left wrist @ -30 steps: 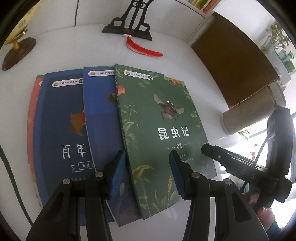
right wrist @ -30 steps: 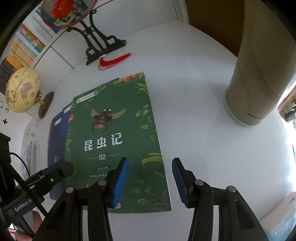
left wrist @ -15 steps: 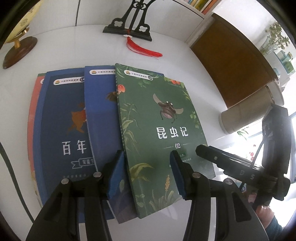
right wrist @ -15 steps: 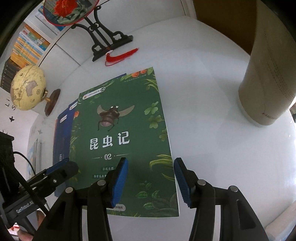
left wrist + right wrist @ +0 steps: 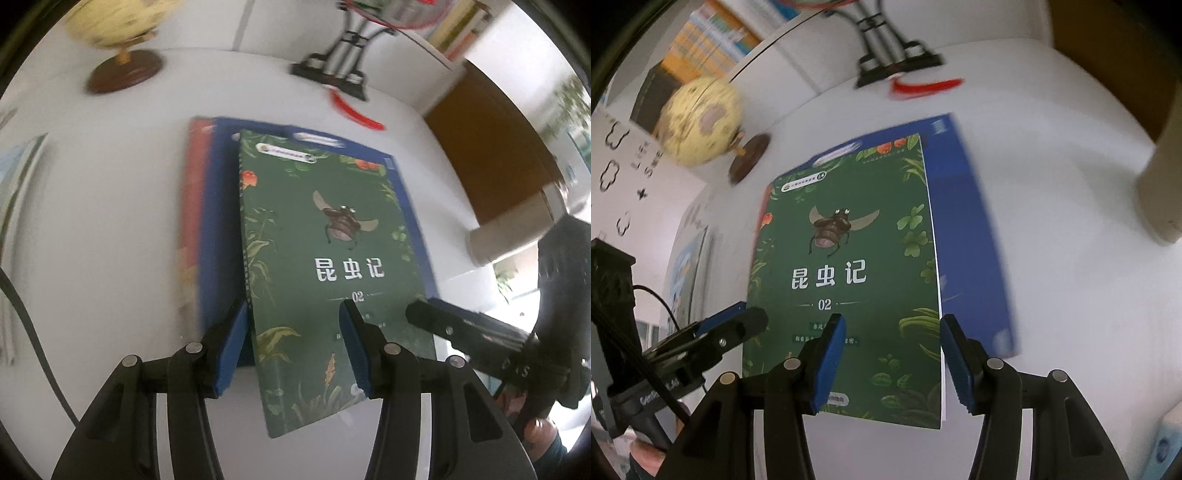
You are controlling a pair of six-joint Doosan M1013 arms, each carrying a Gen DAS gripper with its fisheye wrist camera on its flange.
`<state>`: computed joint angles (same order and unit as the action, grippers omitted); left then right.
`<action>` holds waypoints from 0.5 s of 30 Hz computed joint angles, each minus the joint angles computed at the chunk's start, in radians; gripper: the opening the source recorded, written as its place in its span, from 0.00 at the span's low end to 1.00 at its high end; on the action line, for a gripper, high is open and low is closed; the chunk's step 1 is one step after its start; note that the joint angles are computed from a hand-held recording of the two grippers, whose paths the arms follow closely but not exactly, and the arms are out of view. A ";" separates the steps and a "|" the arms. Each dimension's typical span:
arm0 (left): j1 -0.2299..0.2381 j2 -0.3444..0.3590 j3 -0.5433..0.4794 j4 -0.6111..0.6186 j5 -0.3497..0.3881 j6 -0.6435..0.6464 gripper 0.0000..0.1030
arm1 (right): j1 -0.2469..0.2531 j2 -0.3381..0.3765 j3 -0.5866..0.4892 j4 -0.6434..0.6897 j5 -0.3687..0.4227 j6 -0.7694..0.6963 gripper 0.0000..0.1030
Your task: Organize books
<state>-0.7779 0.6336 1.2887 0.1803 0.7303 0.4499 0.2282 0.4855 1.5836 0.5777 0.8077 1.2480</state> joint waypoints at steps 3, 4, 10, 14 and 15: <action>0.003 -0.027 0.054 0.003 -0.026 -0.039 0.46 | 0.018 0.005 0.002 0.024 0.036 -0.030 0.51; 0.005 -0.033 0.068 -0.010 -0.039 -0.043 0.46 | 0.021 0.003 0.006 0.027 0.042 -0.040 0.51; -0.001 -0.062 0.133 -0.006 -0.098 -0.099 0.46 | 0.017 -0.001 0.018 0.066 0.085 -0.072 0.51; -0.002 -0.070 0.154 -0.019 -0.109 -0.110 0.46 | -0.006 -0.007 0.050 0.100 0.116 -0.063 0.51; -0.001 -0.071 0.160 -0.027 -0.115 -0.111 0.46 | -0.008 -0.006 0.052 0.107 0.123 -0.064 0.51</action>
<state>-0.7792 0.5629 1.4484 0.1536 0.6154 0.3388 0.2198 0.4792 1.6358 0.6852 0.9310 1.1838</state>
